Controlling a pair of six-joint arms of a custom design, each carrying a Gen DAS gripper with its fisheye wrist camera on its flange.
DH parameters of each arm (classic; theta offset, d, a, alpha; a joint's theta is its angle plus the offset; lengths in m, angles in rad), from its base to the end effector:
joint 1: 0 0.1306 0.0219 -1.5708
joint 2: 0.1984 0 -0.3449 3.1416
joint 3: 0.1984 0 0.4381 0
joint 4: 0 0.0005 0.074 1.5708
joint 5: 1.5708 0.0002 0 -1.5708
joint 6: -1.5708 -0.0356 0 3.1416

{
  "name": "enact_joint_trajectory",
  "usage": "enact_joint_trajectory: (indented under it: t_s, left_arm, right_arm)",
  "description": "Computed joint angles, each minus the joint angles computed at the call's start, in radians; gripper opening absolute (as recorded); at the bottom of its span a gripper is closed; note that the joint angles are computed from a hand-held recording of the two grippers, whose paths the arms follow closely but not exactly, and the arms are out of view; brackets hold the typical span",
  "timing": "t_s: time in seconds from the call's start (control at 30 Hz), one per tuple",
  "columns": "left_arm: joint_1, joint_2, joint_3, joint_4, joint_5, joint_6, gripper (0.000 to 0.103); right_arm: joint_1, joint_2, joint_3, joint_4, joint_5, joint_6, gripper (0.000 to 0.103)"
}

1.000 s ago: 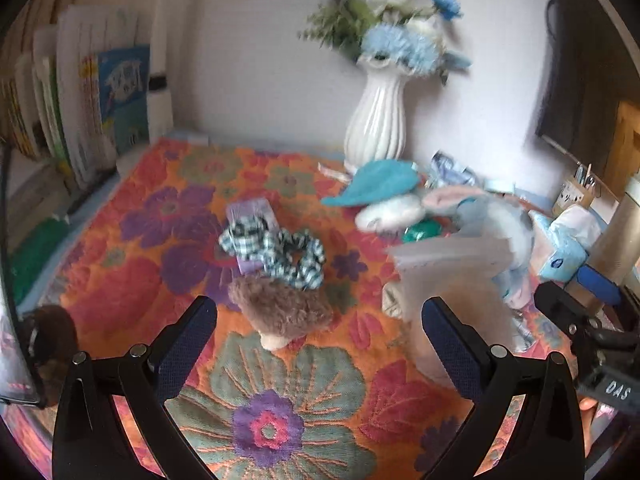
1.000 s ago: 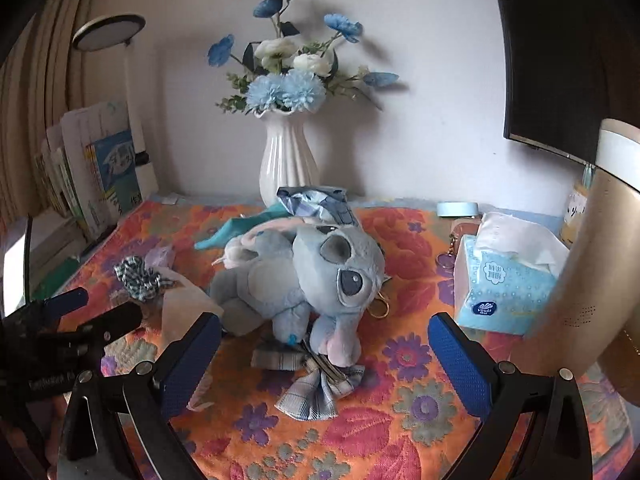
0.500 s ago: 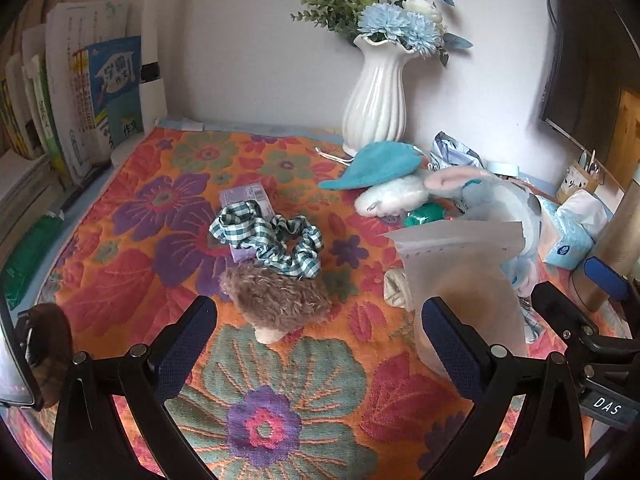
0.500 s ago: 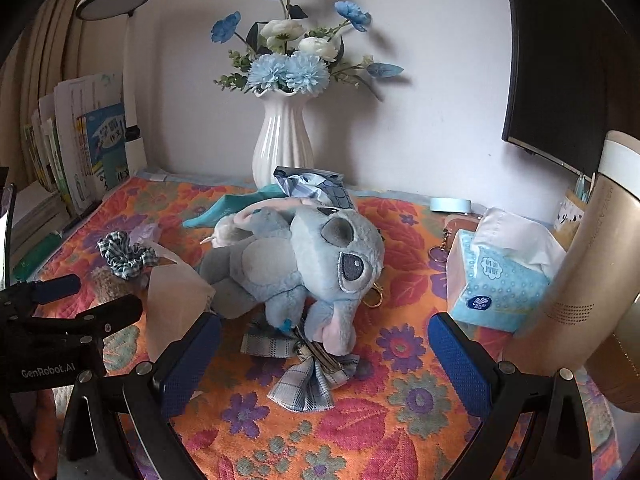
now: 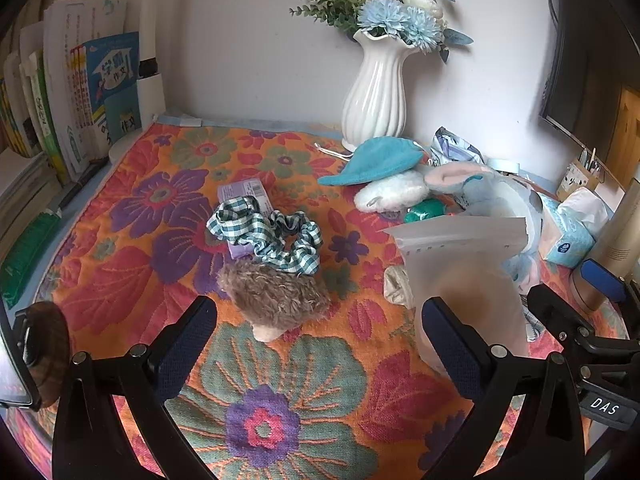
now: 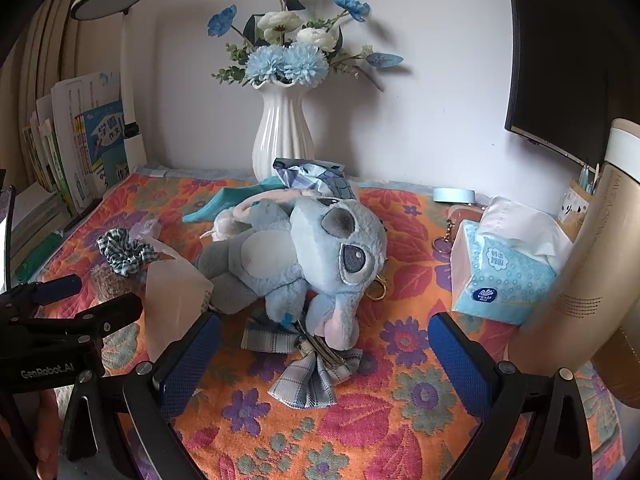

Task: Organize soft objects
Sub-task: 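Position the left gripper over the brown hedgehog plush with gingham scrunchie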

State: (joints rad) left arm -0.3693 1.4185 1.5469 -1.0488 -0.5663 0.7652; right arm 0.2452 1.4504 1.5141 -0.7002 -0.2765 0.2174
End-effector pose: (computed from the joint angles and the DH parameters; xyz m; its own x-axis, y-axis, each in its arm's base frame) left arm 0.5058 -0.1758 0.4483 -0.5365 -0.4192 -0.7325 -0.5129 0.8512 -0.1115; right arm 0.5535 0.1480 0.4378 -0.4667 -0.3307 -0.8202 -0.5603 0.8281 -0.0150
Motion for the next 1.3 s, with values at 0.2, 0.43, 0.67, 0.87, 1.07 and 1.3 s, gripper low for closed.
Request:
enact_joint_trajectory:
  t_s: [0.2, 0.43, 0.67, 0.87, 1.07, 1.3]
  left_arm:
    - [0.0, 0.0, -0.001, 0.003, 0.003, 0.002, 0.102]
    - [0.002, 0.003, 0.001, 0.001, 0.008, 0.002, 0.102]
    - [0.001, 0.004, 0.0, 0.003, 0.008, 0.002, 0.102]
    - [0.001, 0.005, 0.002, 0.002, 0.007, 0.003, 0.102]
    - [0.0, 0.005, 0.0, 0.005, 0.007, 0.003, 0.102]
    - [0.0, 0.006, 0.002, 0.002, 0.007, 0.005, 0.102]
  right_arm:
    - [0.001, 0.0, 0.001, 0.0, 0.002, 0.002, 0.103]
    - [0.001, 0.001, 0.003, -0.006, 0.005, 0.003, 0.103]
    - [0.002, 0.003, 0.006, -0.01, 0.005, 0.004, 0.103]
    - [0.002, 0.001, 0.005, -0.011, 0.005, 0.005, 0.103]
    - [0.002, 0.0, 0.004, -0.011, 0.006, 0.005, 0.103]
    - [0.003, -0.001, 0.004, -0.012, 0.006, 0.005, 0.103]
